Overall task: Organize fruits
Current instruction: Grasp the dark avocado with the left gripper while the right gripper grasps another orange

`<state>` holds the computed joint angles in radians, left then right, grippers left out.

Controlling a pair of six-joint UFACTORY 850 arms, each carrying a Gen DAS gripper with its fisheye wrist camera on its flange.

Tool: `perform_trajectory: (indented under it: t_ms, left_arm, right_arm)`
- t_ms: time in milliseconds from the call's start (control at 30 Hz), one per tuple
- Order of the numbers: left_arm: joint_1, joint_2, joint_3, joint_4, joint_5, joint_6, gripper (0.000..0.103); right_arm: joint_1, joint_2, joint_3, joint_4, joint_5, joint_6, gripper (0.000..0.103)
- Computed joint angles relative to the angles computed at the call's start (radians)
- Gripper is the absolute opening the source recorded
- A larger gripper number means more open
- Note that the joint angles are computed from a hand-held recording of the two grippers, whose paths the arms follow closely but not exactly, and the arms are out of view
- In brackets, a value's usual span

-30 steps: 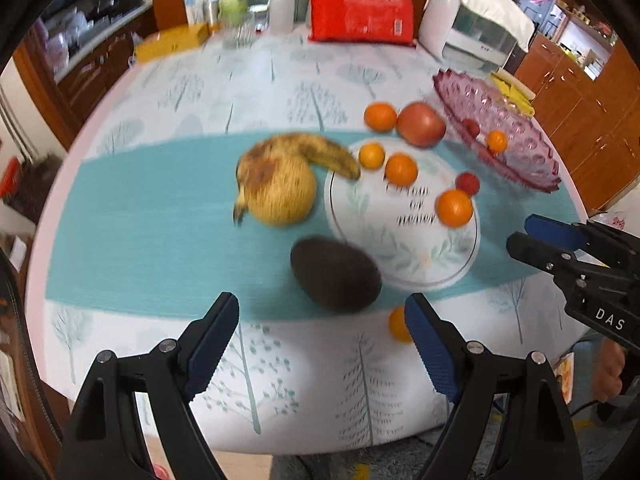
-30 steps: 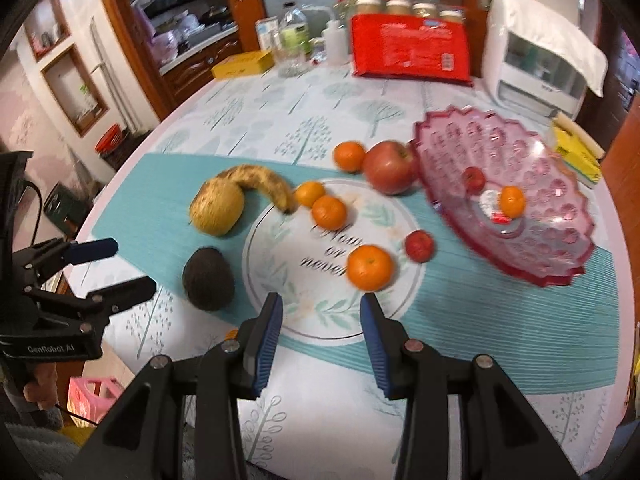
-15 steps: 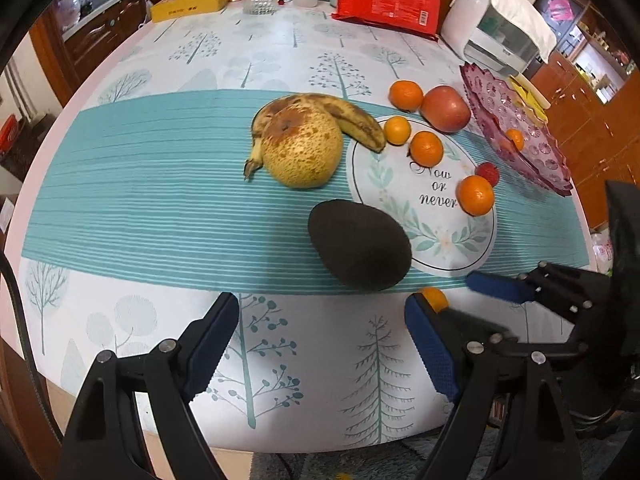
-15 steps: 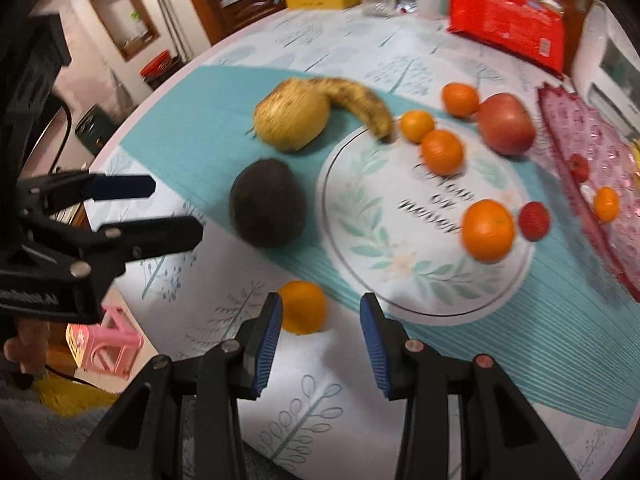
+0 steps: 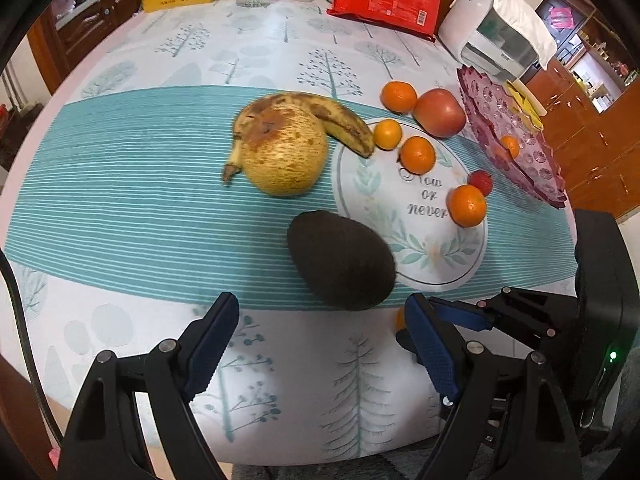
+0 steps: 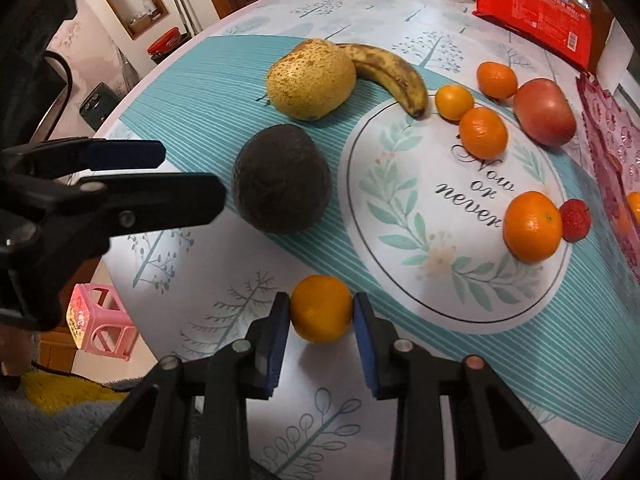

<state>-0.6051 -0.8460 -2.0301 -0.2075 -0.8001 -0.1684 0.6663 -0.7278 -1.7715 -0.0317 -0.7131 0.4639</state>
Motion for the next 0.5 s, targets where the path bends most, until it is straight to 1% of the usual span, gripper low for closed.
perform_trajectory:
  t_ms: [167,233,300,367,500]
  left_arm:
    - [-0.006,-0.081,-0.123,-0.037,-0.061,-0.016,0.084]
    - [-0.009,-0.129,-0.196,-0.045,-0.099,-0.047,0.083]
    - [-0.010,-0.166,-0.250,-0.049,-0.127,-0.077,0.075]
    - [-0.013,-0.210,-0.319,-0.036,-0.169,-0.125,0.073]
    - [-0.018,-0.246,-0.373,0.000,-0.192,-0.191,0.073]
  right_arm:
    - [-0.017,0.039,0.054,-0.023,0.028,0.067,0.032]
    - [-0.024,0.055,0.077,-0.028,0.035,0.090,0.032]
    - [-0.029,0.067,0.095,-0.034,0.042,0.112,0.032]
    - [-0.031,0.079,0.111,-0.041,0.048,0.129,0.032]
    - [-0.032,0.098,0.137,-0.051,0.058,0.147,0.032]
